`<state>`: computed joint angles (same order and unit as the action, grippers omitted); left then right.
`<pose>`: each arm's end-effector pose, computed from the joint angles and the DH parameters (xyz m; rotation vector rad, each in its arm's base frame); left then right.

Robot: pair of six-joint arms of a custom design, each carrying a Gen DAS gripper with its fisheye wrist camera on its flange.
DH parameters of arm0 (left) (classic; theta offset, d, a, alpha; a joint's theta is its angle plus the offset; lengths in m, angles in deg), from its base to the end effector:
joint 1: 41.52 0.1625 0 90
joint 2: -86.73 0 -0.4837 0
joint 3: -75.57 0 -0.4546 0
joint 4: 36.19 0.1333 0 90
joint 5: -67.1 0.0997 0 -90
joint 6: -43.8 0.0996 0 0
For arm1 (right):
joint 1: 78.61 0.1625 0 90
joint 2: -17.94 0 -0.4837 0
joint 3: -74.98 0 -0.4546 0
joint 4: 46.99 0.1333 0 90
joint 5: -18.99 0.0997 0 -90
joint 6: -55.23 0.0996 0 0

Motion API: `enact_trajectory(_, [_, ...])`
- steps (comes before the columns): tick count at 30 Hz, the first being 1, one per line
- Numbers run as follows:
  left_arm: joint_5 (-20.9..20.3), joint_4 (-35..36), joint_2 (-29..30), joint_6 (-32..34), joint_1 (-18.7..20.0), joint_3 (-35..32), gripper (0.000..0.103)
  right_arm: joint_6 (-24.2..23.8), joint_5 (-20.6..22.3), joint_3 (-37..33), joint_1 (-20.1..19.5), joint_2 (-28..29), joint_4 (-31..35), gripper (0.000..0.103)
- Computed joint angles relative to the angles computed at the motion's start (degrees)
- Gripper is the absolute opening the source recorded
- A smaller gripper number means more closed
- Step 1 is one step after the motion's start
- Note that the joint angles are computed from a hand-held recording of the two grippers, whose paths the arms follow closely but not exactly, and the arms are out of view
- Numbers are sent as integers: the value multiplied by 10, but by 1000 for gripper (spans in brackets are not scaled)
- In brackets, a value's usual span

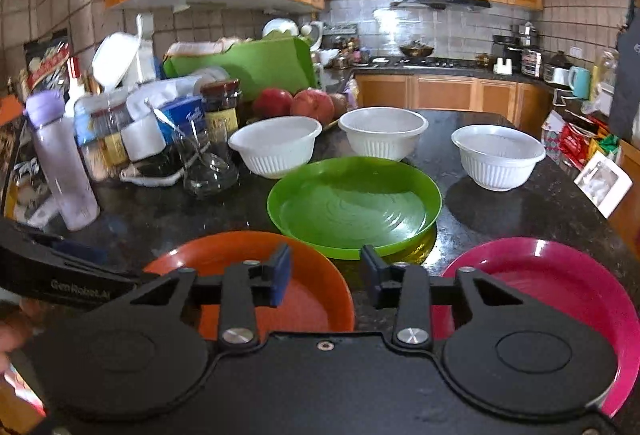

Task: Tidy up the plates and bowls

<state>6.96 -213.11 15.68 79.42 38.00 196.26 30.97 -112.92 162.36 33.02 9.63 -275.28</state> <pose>0.0738 -0.6067 0.2652 0.7484 2.3156 -0.6573 0.3125 -0.6071 -0.1662 0.4039 -2.1447 1.1928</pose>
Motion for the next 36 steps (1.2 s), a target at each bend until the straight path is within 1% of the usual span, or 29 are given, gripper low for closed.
enact_trajectory(1, [6, 5, 2, -6, -2, -2, 72, 7, 6, 7, -3, -7, 16, 27])
enact_trajectory(3, [10, 16, 4, -22, -3, -5, 65, 27, 23, 21, -11, -22, 48, 27])
enact_trajectory(4, [15, 20, 5, -28, -4, -6, 65, 35, 28, 26, -15, -27, 63, 27])
enact_trajectory(8, [42, 19, 15, -46, -9, -7, 62, 43, 21, 24, -25, -32, 95, 27])
enact_trajectory(11, [49, 22, 16, -58, -10, -7, 62, 67, 25, 29, -31, -40, 123, 25])
enact_trajectory(13, [50, 26, 17, -65, -10, -7, 62, 74, 28, 32, -32, -42, 128, 25])
enact_trajectory(15, [50, 29, 20, -67, -9, -8, 62, 74, 21, 27, -33, -37, 128, 25])
enact_trajectory(17, [48, 11, 22, -57, -8, -3, 62, 84, 14, 25, -33, -36, 140, 22])
enact_trajectory(19, [45, 6, 21, -49, -8, -1, 60, 93, 19, 29, -33, -37, 147, 21])
enact_trajectory(21, [33, 10, 17, -41, -6, 1, 55, 95, 18, 28, -30, -34, 149, 18])
enact_trajectory(22, [28, 12, 15, -36, -5, 1, 54, 93, 9, 23, -27, -30, 148, 18])
enact_trajectory(24, [18, 17, 10, -24, -2, 3, 45, 91, -3, 16, -23, -23, 145, 17])
enact_trajectory(25, [15, 21, 7, -20, -2, 4, 43, 96, -5, 14, -21, -22, 147, 16])
enact_trajectory(27, [20, 13, 6, -11, -1, 5, 39, 107, -5, 13, -18, -20, 152, 16])
enact_trajectory(29, [20, 8, 4, -2, 3, 5, 35, 110, -5, 10, -15, -18, 154, 14])
enact_trajectory(33, [18, 27, -9, -4, 13, -1, 35, 114, 2, 0, -6, -9, 162, 13])
enact_trajectory(36, [22, 26, -17, 2, 18, -2, 35, 113, 9, -8, 0, -4, 167, 13])
